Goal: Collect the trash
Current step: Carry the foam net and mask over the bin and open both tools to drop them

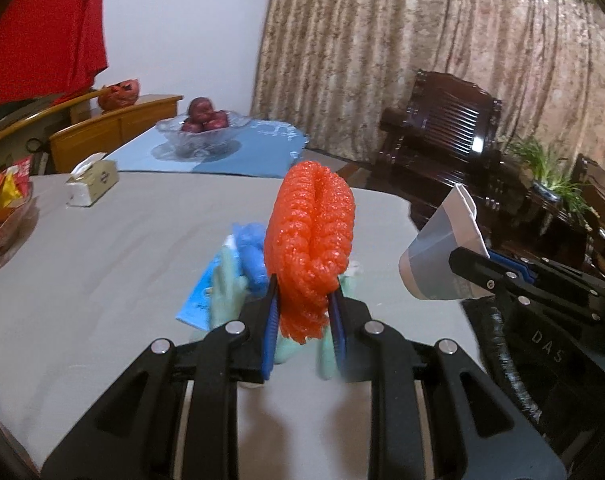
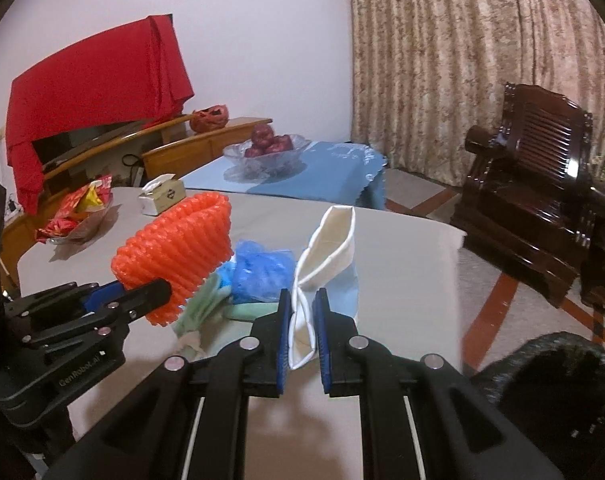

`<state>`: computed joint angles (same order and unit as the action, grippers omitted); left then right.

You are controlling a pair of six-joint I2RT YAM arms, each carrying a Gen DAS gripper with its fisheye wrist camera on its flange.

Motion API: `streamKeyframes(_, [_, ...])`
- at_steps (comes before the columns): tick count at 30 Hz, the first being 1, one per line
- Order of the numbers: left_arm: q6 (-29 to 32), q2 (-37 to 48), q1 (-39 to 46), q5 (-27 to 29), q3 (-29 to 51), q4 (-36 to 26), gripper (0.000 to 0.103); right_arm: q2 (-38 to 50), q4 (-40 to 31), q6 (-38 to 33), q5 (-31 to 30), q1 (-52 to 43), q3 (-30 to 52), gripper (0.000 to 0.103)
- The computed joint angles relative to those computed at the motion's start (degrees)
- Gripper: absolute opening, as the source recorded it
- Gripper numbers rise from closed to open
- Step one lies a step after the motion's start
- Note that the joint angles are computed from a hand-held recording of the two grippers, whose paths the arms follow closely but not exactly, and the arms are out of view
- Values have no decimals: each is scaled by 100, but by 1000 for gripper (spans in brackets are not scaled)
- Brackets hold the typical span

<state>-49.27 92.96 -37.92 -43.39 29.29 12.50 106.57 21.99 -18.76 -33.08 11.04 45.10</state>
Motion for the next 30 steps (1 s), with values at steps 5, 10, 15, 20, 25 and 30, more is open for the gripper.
streamKeyframes(5, [51, 373, -310, -61, 566, -132, 22, -149, -195, -182, -190, -532, 4, 12])
streamKeyframes(10, [137, 821, -550, -47, 1140, -215, 22, -278, -404, -433, -403, -1154, 30, 12])
streamKeyframes(15, [250, 1316, -770, 39, 1771, -245, 22, -287, -663, -641, -603, -1757, 161, 12])
streamKeyframes(20, [426, 1763, -884, 136, 2343, -195, 22, -248, -844, -874, -682, -2329, 295, 12])
streamKeyframes(25, [628, 2263, -1052, 299, 2993, -146, 22, -104, -970, -1065, -683, -2843, 480, 12])
streamKeyframes(30, [873, 2792, -1188, 529, 3692, -156, 22, 139, -1070, -1203, -674, -3330, 726, 12])
